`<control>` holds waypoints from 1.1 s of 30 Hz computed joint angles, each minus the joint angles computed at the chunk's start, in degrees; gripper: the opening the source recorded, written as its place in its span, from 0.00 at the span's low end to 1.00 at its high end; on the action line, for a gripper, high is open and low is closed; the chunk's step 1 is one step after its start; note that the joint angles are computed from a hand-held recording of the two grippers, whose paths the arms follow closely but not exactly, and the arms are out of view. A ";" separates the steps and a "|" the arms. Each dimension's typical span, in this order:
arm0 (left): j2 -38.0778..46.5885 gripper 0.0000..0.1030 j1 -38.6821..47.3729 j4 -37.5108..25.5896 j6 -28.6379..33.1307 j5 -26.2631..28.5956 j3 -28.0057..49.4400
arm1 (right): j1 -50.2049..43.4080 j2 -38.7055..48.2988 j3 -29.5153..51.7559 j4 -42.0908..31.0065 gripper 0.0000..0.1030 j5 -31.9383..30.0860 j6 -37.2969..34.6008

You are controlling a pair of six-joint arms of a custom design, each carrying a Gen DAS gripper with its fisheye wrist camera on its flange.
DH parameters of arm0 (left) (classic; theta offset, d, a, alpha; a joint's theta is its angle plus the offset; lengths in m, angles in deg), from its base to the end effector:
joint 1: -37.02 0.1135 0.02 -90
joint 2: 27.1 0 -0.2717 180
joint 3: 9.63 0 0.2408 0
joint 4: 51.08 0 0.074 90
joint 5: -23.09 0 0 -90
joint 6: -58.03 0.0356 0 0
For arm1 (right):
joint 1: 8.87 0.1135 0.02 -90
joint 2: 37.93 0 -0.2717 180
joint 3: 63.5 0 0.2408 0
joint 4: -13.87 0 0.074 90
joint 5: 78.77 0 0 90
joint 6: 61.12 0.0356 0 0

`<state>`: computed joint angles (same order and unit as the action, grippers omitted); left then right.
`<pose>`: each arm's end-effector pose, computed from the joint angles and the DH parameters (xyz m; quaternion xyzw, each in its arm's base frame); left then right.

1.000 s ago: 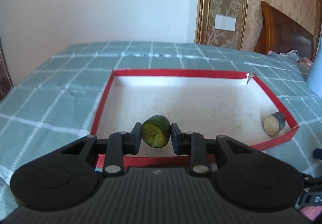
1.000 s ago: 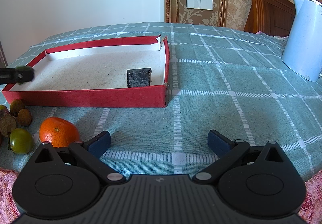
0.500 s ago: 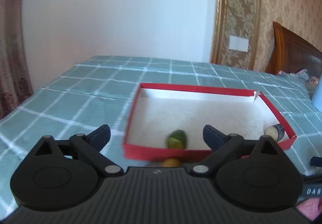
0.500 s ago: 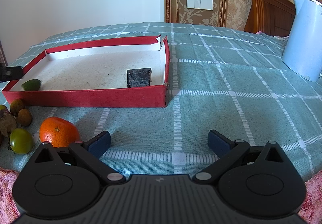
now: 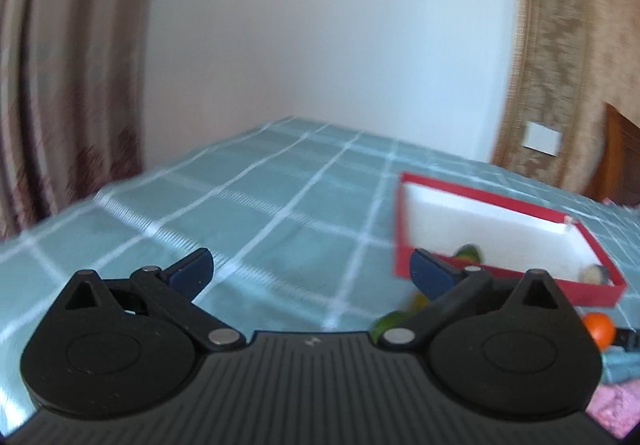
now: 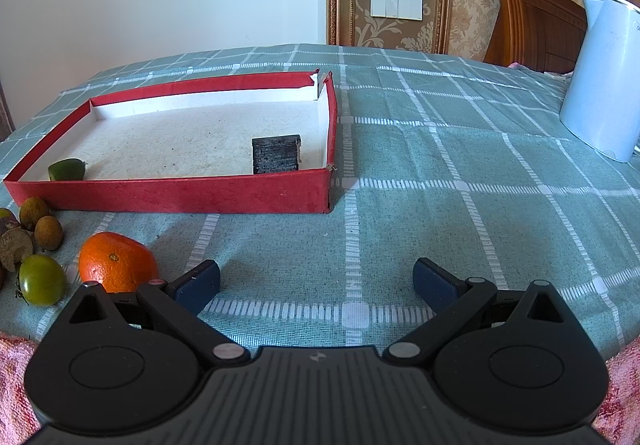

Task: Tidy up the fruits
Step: 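Lift the left tool away from the red tray, then lower the right tool onto the orange and close it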

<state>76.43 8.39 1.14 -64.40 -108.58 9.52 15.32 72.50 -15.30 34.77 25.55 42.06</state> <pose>0.1801 -0.0714 0.0845 -0.1990 0.8119 0.0386 0.5475 0.2850 0.1184 0.0834 -0.0356 0.9048 0.0234 0.4237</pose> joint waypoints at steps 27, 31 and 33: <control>1.10 1.00 6.76 -24.20 -1.70 5.33 10.41 | 2.73 -1.82 -7.96 14.69 1.00 -0.06 -5.27; 1.04 1.00 6.47 -25.86 -2.26 4.68 11.00 | 4.55 -3.93 -9.66 15.76 1.00 -0.69 -7.20; 1.03 1.00 6.43 -25.74 -2.26 4.73 10.95 | 5.20 -5.26 -10.36 16.15 1.00 -1.19 -7.64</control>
<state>77.46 14.82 -24.60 -66.66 -103.85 20.46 20.52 67.25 -25.66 50.92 24.36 34.42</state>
